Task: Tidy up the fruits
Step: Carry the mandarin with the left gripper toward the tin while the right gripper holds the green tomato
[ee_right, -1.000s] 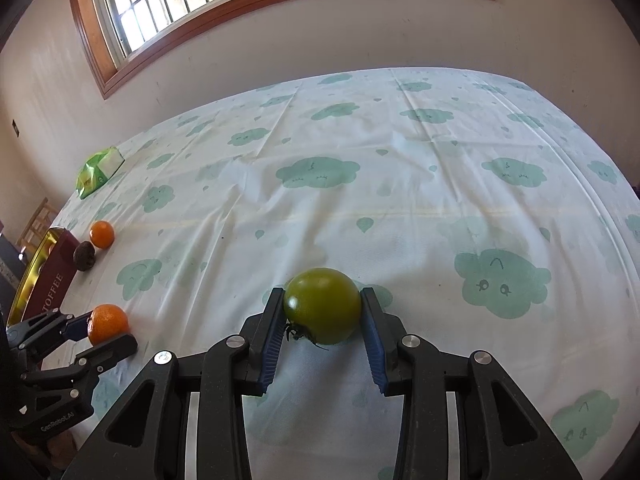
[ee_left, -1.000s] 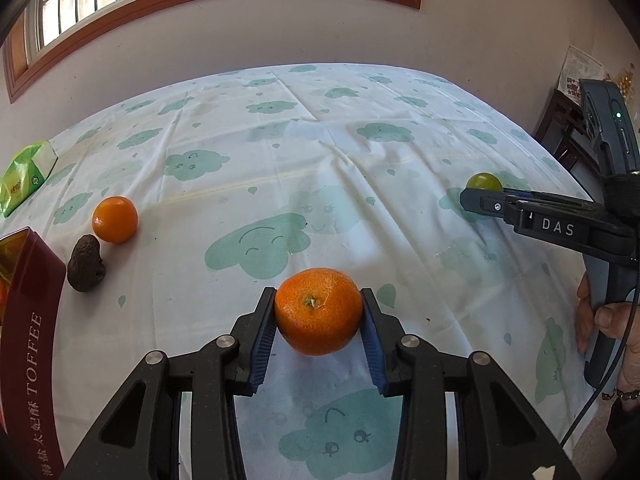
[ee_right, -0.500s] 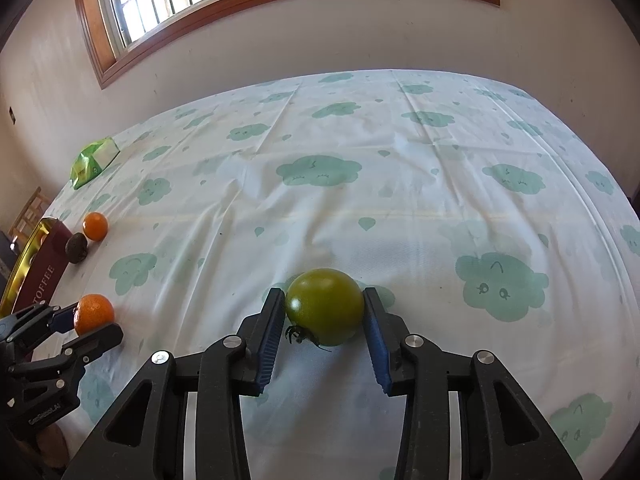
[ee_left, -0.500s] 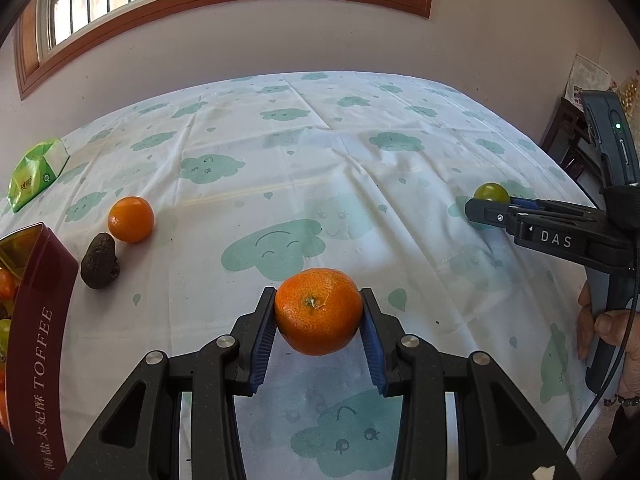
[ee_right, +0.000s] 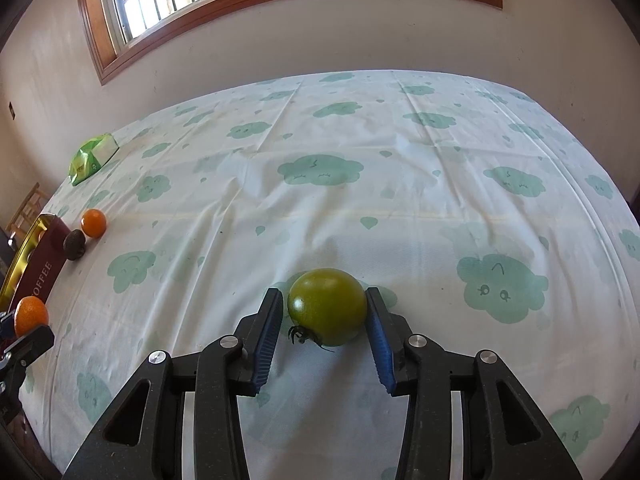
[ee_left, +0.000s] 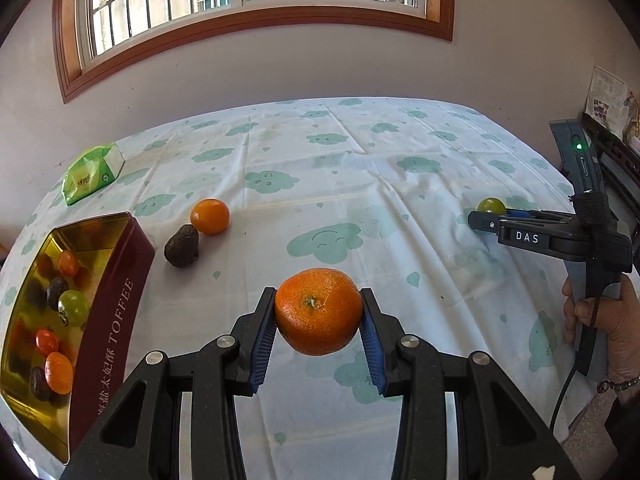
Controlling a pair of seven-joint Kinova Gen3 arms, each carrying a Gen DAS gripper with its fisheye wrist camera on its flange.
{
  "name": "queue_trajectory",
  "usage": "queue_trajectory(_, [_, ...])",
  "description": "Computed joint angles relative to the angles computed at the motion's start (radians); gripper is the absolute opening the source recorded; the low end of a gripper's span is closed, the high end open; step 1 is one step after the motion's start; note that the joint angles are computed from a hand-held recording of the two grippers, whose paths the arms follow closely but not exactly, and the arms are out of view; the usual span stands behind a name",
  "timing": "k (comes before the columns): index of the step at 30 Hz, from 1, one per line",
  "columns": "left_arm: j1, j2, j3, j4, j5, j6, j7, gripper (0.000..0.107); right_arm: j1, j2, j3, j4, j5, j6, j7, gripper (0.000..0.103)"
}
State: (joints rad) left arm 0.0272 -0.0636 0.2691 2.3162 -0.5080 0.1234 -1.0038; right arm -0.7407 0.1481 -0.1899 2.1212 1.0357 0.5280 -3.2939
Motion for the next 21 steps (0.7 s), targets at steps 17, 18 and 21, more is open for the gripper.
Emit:
queue_trajectory(17, [-0.021,-0.149,-0.084,0.011,0.209,0.098,-0.248,0.037,-0.015,0.013,-0.004,-0.02,-0.019,0.038,0.028,0.044])
queue_trajectory(18, [-0.011,-0.15,-0.108,0.011,0.232,0.101,-0.274,0.037,-0.017,0.014,-0.004,-0.021,-0.021,0.043,0.031,0.044])
queue_trajectory(21, [-0.061,-0.164,-0.1,0.019,0.245,0.098,-0.296,0.037,-0.023,0.017,-0.006,-0.028,-0.026,0.055,0.039,0.045])
